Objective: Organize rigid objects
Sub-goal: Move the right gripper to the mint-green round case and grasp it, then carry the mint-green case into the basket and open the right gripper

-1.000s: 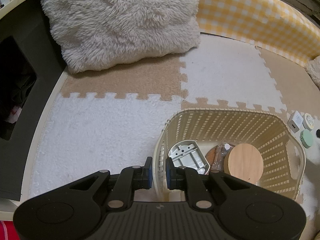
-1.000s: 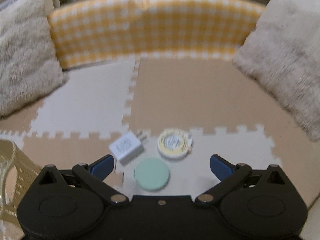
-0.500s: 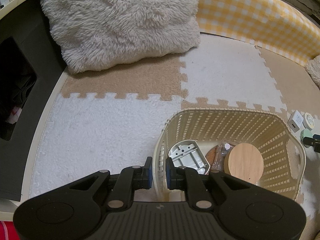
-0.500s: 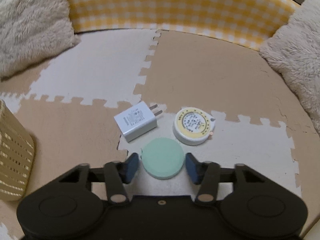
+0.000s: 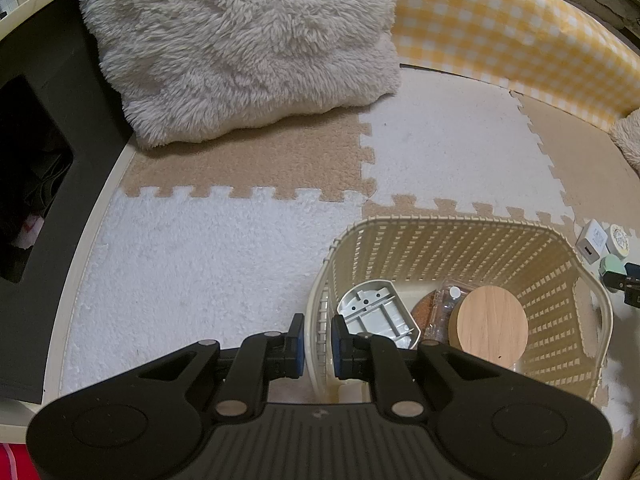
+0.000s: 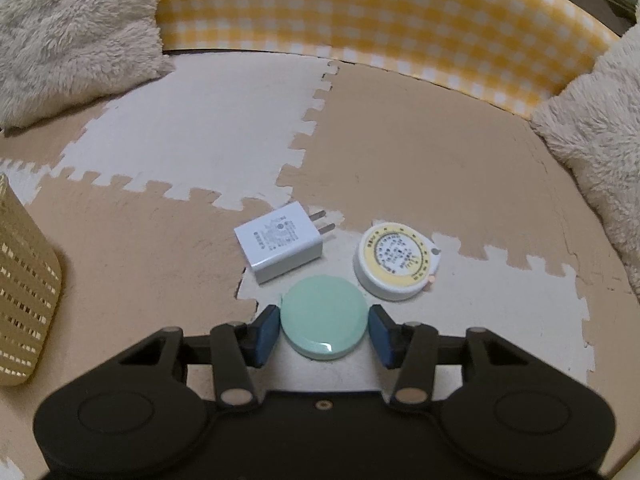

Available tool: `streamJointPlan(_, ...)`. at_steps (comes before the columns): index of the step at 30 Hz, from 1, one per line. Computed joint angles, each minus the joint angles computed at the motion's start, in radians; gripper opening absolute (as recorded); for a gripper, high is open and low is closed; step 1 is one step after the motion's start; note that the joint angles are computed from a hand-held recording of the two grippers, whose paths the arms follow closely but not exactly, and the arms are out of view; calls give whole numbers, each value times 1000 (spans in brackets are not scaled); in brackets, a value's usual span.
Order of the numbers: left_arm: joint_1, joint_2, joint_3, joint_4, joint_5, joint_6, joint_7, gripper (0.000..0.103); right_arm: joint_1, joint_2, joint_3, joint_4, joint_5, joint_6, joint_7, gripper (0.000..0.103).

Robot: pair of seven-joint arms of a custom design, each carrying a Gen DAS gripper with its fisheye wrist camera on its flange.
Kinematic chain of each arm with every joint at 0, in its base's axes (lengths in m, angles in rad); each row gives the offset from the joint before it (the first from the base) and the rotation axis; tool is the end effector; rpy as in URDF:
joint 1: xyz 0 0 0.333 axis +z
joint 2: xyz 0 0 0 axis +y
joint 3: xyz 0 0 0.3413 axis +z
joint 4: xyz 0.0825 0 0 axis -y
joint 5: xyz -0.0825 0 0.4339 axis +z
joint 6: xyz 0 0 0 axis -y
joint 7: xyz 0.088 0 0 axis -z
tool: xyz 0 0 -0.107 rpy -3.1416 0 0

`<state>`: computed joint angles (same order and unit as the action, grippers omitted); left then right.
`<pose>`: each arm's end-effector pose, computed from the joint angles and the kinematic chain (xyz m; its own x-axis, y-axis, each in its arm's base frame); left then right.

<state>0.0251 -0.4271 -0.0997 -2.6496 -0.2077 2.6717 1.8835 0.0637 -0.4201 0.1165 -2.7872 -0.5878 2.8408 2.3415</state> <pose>0.4534 -0.0273 0.4209 -0.2190 -0.9756 -0.0134 -0.8740 0.2022 -0.4419 0.4083 0.1010 0.3621 -0.0889 -0.9924 0.0849 -0.8513 0.0314 -0.5238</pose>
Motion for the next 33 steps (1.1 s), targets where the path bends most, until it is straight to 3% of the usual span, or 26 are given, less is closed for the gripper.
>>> streamJointPlan(13,0,0,-1,0,5,1,-3,14,-22,-107,60,-8,-35,92,59,50)
streamJointPlan(25,0,0,-2,1,8,1,-6,14,145,-198,65,-2,97,204,-15,50)
streamJointPlan(33,2,2,-5,2,17,2,-9,14,344,-118,-9,46,251,215,-95,50)
